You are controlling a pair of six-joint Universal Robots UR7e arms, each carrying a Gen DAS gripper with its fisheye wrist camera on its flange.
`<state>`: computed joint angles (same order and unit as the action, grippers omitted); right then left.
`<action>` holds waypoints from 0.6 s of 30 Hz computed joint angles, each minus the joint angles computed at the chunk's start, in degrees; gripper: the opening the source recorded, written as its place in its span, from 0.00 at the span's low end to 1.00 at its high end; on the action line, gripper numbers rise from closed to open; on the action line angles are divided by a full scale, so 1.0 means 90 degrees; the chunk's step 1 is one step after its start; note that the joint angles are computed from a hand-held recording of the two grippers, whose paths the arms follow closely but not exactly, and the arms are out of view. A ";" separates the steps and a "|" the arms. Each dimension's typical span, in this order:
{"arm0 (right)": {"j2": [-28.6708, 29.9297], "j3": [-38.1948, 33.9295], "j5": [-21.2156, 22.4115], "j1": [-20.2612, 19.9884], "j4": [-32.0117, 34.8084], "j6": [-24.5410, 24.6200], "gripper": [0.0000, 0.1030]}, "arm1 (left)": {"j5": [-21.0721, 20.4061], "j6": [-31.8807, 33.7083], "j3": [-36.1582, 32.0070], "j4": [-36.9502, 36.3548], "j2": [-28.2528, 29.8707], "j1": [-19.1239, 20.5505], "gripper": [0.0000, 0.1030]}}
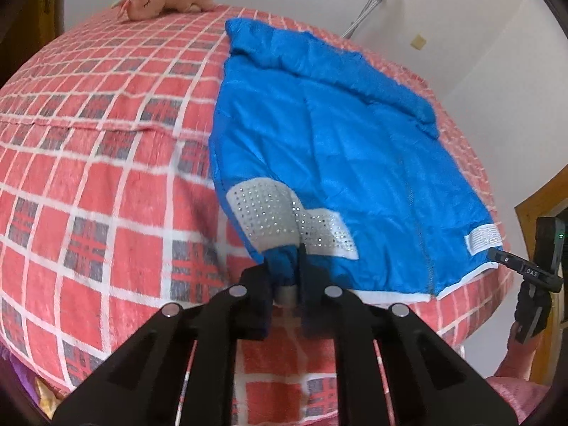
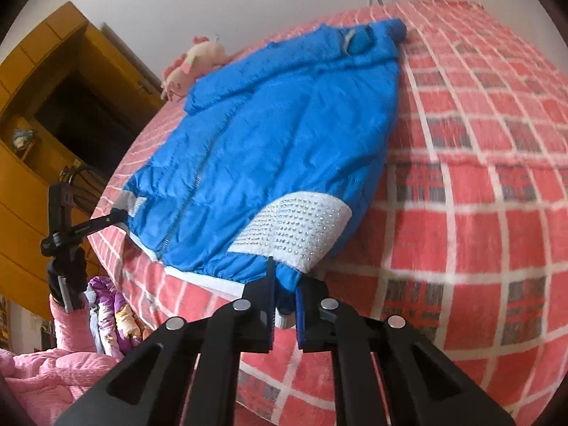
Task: Fold large clothes
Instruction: 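Grasp the jacket hem with both grippers, then lift the hem with both grippers and fold it toward the collar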
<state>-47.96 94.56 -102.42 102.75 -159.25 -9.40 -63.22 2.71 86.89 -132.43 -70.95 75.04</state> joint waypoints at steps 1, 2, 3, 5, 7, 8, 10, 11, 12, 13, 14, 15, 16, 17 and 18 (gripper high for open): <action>-0.0018 -0.0041 0.0038 0.0020 0.0017 -0.0029 0.08 | -0.0052 0.0021 -0.0022 -0.0013 -0.0010 -0.0004 0.09; -0.0045 -0.0067 0.0072 0.0025 0.0011 -0.0084 0.08 | -0.0148 0.0039 -0.0081 -0.0035 -0.0005 -0.0015 0.09; -0.0065 -0.0111 0.0098 0.0045 0.0011 -0.0121 0.07 | -0.0217 0.0071 -0.0132 -0.0059 0.0011 -0.0016 0.09; -0.0073 -0.0237 0.0145 0.0109 -0.0030 -0.0212 0.07 | -0.0324 0.0156 -0.0226 -0.0152 0.0032 -0.0044 0.08; -0.0060 -0.0399 0.0149 0.0174 -0.0050 -0.0312 0.07 | -0.0408 0.0289 -0.0396 -0.0260 0.0097 -0.0102 0.08; -0.0029 -0.0507 0.0144 0.0213 -0.0054 -0.0343 0.07 | -0.0424 0.0336 -0.0440 -0.0287 0.0104 -0.0118 0.08; 0.0041 -0.0743 0.0162 0.0265 -0.0007 -0.0367 0.07 | -0.0402 0.0476 -0.0704 -0.0369 0.0243 -0.0201 0.08; 0.0102 -0.0962 0.0185 0.0293 0.0056 -0.0392 0.07 | -0.0403 0.0507 -0.0799 -0.0379 0.0287 -0.0221 0.08; 0.0152 -0.1127 0.0196 0.0308 0.0116 -0.0380 0.07 | -0.0434 0.0540 -0.0973 -0.0372 0.0375 -0.0239 0.08; 0.0210 -0.1290 0.0208 0.0326 0.0183 -0.0351 0.07 | -0.0471 0.0583 -0.1182 -0.0364 0.0485 -0.0251 0.08; 0.0303 -0.1572 0.0246 0.0333 0.0320 -0.0332 0.07 | -0.0471 0.0654 -0.1381 -0.0398 0.0601 -0.0270 0.08; 0.0378 -0.1798 0.0267 0.0337 0.0434 -0.0311 0.07 | -0.0463 0.0711 -0.1532 -0.0444 0.0694 -0.0284 0.08; 0.0460 -0.2032 0.0280 0.0337 0.0554 -0.0279 0.07 | -0.0480 0.0772 -0.1753 -0.0470 0.0829 -0.0289 0.08; 0.0534 -0.2246 0.0303 0.0329 0.0677 -0.0254 0.07 | -0.0518 0.0843 -0.2019 -0.0447 0.0990 -0.0287 0.08; 0.0638 -0.2524 0.0338 0.0322 0.0848 -0.0217 0.07 | -0.0535 0.0902 -0.2194 -0.0433 0.1098 -0.0287 0.08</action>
<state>-42.22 71.85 -99.38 105.65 -151.62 -11.35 -68.04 10.83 67.14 -136.33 -61.07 72.46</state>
